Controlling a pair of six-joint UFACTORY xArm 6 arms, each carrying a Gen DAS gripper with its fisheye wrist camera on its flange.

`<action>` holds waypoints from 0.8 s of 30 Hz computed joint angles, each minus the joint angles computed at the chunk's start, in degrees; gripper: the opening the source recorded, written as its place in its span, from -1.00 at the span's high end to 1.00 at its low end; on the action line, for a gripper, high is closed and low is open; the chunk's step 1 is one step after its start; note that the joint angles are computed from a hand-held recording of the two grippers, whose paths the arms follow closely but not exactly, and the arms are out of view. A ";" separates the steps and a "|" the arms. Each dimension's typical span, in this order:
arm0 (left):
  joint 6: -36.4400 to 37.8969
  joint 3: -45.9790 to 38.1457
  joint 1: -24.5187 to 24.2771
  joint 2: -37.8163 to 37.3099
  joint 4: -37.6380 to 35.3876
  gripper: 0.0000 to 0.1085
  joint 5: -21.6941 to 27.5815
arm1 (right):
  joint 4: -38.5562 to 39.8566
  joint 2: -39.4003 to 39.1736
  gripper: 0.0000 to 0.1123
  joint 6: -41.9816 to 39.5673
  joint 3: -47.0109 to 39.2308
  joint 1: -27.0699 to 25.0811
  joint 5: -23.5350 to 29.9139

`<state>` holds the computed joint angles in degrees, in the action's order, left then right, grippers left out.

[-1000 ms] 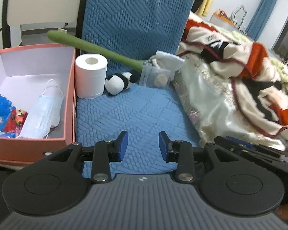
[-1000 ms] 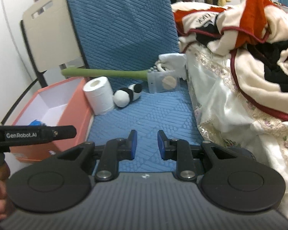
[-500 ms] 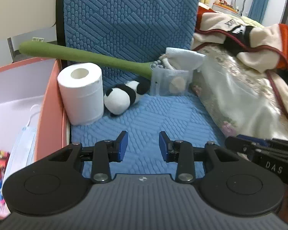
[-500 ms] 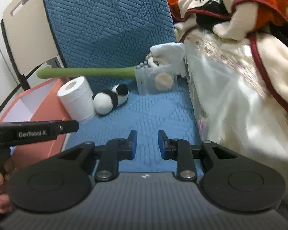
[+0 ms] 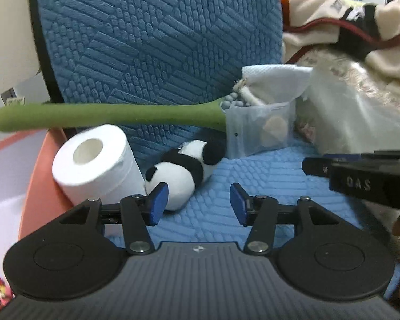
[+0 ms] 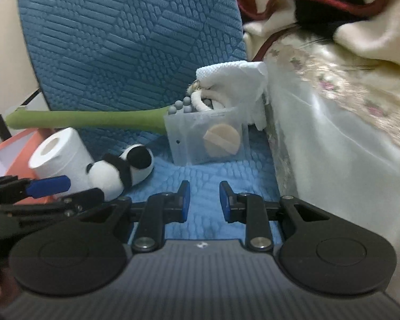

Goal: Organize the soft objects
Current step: 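Grasp panda plush with left gripper while right gripper grasps bagged makeup puff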

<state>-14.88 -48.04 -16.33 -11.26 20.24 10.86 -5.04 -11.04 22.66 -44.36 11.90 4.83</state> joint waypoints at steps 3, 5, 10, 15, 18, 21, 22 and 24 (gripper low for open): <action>-2.82 -2.70 0.25 3.25 6.12 -0.06 -0.08 | -4.51 4.15 0.31 3.35 -3.25 -1.42 -1.22; -5.37 -4.64 0.29 5.45 11.15 -0.06 0.10 | -7.13 6.87 0.01 6.35 -5.58 -2.14 -1.82; -12.13 -9.11 0.07 10.28 24.64 -0.06 1.63 | -11.44 13.80 -0.12 9.98 -12.30 -2.95 -0.83; -18.75 -11.60 0.78 12.82 35.86 -0.06 2.84 | -14.55 19.36 -0.13 10.59 -18.44 -2.81 2.20; -21.23 -12.95 0.75 13.94 40.11 -0.06 3.70 | -16.05 21.92 -0.13 11.54 -21.34 -2.66 3.93; -24.40 -14.93 1.05 15.90 43.96 -0.06 4.39 | -14.36 23.31 -0.35 9.83 -22.64 -2.40 4.36; -25.07 -15.48 0.96 16.43 44.58 -0.06 4.87 | -15.37 23.88 -0.35 10.48 -23.17 -2.45 4.07; -26.37 -16.43 0.86 17.43 46.06 -0.07 5.24 | -15.50 24.91 -0.38 9.62 -24.10 -2.39 3.98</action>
